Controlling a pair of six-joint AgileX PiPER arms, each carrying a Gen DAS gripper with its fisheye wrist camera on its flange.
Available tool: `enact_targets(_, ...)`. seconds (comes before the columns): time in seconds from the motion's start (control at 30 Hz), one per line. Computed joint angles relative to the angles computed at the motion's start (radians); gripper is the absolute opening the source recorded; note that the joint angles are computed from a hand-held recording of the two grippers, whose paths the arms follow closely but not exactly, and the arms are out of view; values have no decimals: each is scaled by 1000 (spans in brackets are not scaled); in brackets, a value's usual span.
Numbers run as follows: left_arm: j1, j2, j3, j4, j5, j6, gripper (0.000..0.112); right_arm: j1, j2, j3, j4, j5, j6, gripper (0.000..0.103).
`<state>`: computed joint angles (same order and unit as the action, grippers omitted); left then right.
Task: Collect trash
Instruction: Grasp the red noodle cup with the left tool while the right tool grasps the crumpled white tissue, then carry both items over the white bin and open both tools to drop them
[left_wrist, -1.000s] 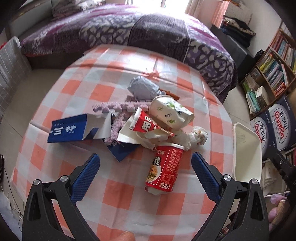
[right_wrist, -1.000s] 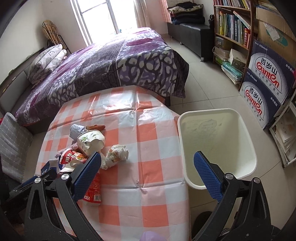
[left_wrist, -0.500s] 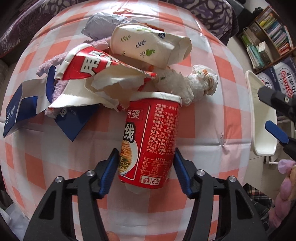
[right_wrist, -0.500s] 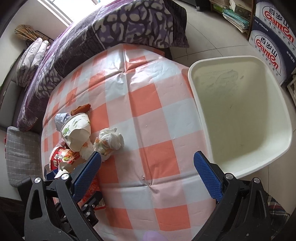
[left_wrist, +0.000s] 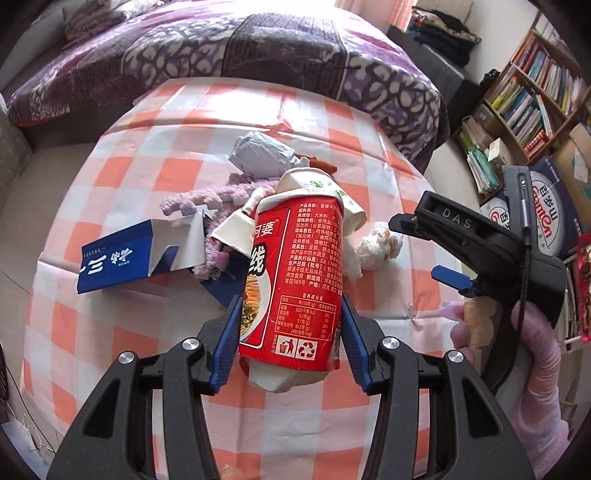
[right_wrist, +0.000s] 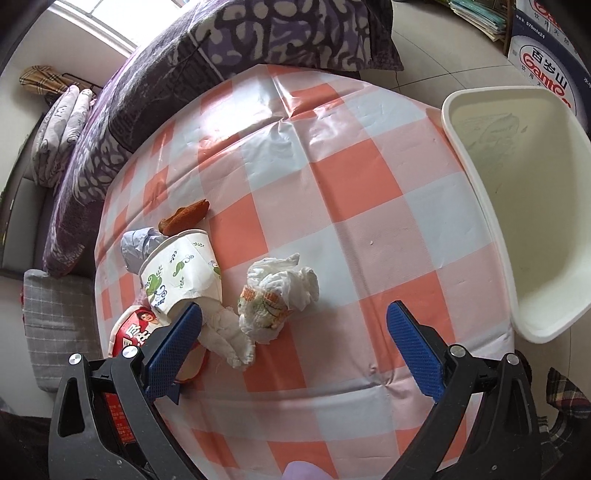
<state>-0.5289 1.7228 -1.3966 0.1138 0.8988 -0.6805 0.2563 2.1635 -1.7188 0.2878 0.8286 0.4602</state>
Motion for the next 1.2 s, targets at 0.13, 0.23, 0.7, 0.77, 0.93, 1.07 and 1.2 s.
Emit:
enact_targets(0.13,-5,89,-108,27,28,-28,51,22,54,-60,-17,27,18,87)
enact_targets(0.23,-6,120,-132,36,25,-36,51,32,93,-106,-36,62,16,76)
enact_targets(0.7,-45,101,-116,265,-64,-308,51,34,-162,134,-184,-170,0,35)
enact_targets(0.77,-68,107,-132,308,-70,-344,51,16,-205,174,-221,-199,15,35)
enact_targets(0.93,-131,144,-197,399,-59,-406,51,-49,-281,239,-281,-231,50,35)
enact_targets(1.07,-170,202,-280,411,-34,-397,51,-110,-330,288,-327,-242,71,35)
enact_targets(1.2,-208,272,-375,394,-4,-367,51,-170,-368,333,-370,-242,79,36)
